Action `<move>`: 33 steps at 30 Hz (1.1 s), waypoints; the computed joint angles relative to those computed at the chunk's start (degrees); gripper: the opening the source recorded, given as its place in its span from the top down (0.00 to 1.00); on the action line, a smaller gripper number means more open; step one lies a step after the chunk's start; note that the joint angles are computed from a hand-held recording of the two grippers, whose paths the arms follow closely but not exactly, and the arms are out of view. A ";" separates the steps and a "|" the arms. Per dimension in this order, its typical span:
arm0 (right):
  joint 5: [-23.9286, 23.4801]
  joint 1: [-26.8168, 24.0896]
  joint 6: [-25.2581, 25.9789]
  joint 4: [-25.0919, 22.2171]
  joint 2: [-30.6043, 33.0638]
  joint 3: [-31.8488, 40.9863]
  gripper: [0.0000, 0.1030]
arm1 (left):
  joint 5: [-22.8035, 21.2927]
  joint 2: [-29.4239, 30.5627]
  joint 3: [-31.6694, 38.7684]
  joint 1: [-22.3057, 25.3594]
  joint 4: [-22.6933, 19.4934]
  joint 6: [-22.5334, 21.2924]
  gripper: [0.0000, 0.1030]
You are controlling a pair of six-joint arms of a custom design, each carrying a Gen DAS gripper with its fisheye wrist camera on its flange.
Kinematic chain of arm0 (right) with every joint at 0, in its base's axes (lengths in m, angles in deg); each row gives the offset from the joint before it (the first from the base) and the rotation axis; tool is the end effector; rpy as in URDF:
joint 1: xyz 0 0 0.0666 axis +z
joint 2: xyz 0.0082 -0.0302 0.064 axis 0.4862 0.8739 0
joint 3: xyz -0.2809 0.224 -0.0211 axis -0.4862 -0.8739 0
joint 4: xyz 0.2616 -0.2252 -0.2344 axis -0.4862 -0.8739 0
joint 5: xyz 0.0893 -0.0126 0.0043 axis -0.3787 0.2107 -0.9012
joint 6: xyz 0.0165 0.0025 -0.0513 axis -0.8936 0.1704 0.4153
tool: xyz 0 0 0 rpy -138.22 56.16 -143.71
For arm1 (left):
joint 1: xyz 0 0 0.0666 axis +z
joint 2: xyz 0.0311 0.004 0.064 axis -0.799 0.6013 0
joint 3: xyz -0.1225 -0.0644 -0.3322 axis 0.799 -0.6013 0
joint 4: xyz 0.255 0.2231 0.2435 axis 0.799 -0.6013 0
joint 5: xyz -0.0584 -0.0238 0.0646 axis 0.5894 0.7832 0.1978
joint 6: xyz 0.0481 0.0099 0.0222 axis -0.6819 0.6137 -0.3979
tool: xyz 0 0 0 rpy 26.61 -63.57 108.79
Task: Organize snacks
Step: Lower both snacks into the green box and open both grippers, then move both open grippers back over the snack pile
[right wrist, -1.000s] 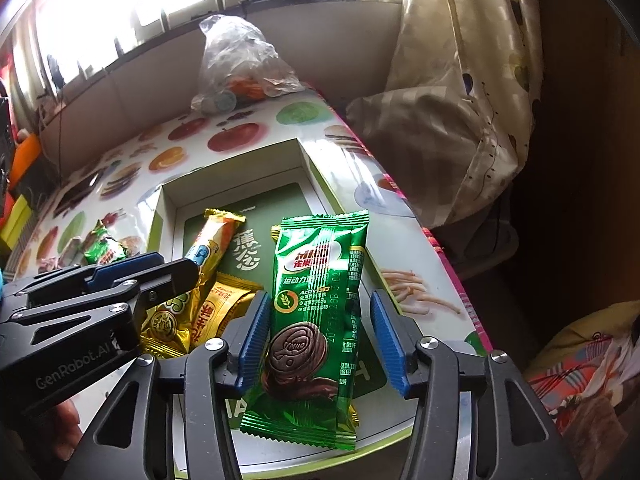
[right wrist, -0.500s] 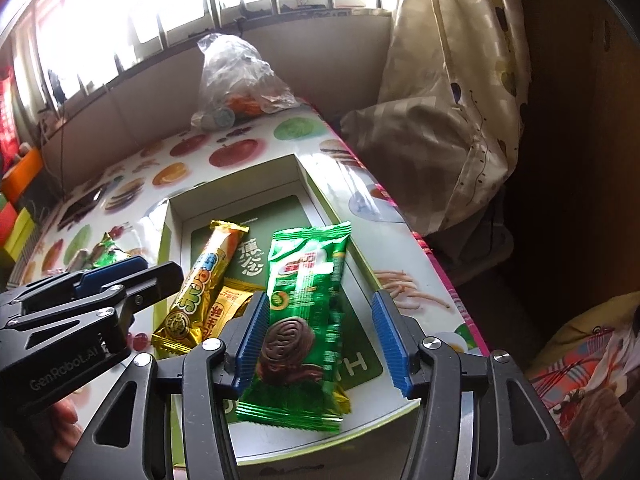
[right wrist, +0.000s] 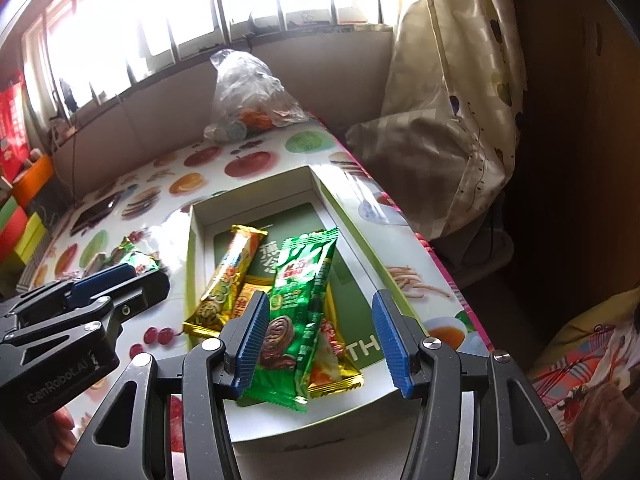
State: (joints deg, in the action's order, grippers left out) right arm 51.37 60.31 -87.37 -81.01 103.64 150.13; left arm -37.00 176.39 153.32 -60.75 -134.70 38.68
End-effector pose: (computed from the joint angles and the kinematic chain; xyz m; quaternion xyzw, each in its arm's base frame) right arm 0.4716 0.2616 0.4741 0.2689 0.8855 -0.0416 0.3767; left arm 0.5767 -0.0960 0.4765 0.3406 0.8648 -0.1916 0.3152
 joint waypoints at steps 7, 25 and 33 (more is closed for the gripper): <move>1.76 1.98 -0.64 -0.10 0.52 1.06 0.48 | 0.02 -2.08 -2.23 2.20 1.23 -0.07 0.60; 3.16 6.33 2.43 1.47 4.34 5.93 0.48 | 0.62 -4.98 -6.35 8.08 3.17 -0.85 0.60; 2.12 7.26 5.73 2.83 7.52 9.54 0.48 | -0.37 -4.86 -7.15 10.63 4.22 -0.33 0.60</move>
State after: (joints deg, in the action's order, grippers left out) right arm 53.49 67.56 -81.63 -78.18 111.16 159.68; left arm -37.37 171.53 146.17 -50.12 -130.48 38.35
